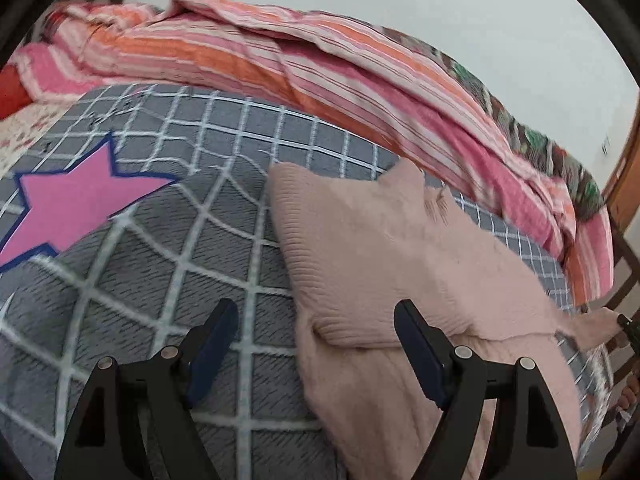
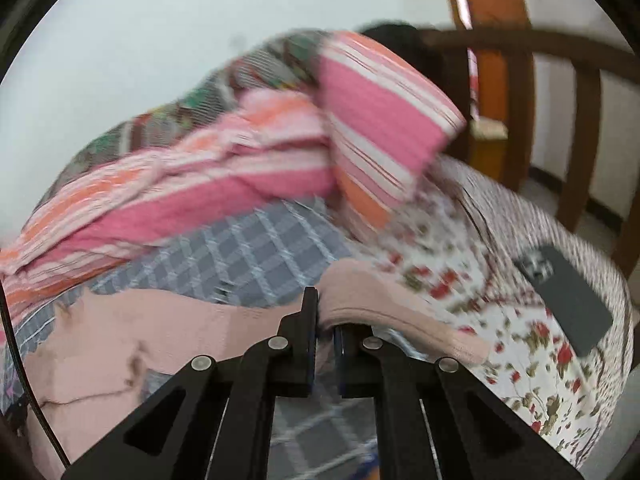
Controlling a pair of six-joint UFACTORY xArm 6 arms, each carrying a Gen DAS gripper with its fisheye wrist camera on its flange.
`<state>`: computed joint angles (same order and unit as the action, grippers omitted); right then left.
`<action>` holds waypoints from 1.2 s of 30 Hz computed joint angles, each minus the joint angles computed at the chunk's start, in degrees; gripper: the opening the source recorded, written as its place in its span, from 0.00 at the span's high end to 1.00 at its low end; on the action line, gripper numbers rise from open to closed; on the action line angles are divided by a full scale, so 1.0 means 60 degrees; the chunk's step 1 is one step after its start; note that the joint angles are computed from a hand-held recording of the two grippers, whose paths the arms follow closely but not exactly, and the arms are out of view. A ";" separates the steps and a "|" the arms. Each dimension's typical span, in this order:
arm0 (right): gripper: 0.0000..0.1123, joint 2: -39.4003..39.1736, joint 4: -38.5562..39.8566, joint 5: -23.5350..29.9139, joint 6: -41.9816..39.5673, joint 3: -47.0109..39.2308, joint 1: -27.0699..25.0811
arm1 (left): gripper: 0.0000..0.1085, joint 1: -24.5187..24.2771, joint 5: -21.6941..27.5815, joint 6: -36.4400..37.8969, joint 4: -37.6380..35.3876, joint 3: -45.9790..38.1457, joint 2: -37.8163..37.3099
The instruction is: Fold small clothes
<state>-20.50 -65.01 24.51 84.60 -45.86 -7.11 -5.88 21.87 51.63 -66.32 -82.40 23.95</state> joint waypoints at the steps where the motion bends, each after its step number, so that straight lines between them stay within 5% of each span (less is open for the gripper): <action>1: 0.94 0.0135 -0.0033 0.0281 -0.0089 -0.0343 0.0443 | 0.27 0.0129 0.0281 0.0184 -0.0313 0.0141 -0.0150; 7: 0.94 0.1758 -0.0170 0.1080 -0.0634 -0.2629 0.2627 | 0.27 0.0852 0.1167 0.1098 -0.1474 0.1262 -0.1071; 16: 0.94 0.6200 0.1367 0.0196 -0.2059 -0.7135 0.4583 | 0.27 0.1449 0.1400 0.1575 -0.0966 0.2607 -0.2250; 24: 0.93 0.8954 0.6538 -0.0830 -0.5803 -0.8980 0.5133 | 0.25 0.1868 0.1732 0.1742 -0.1139 0.2870 -0.2359; 29: 0.54 0.9069 0.8475 -0.1202 -0.7707 -0.8692 0.5331 | 0.24 0.1592 0.1615 0.1788 -0.0877 0.2930 -0.2454; 36: 0.44 0.6303 0.3623 -0.1654 -0.3993 -0.5233 0.4691 | 0.24 0.1263 0.1948 0.1771 -0.0774 0.2751 -0.2511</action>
<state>17.31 -43.27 14.59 60.65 -77.26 21.04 1.69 33.56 62.26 -70.96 -65.89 8.88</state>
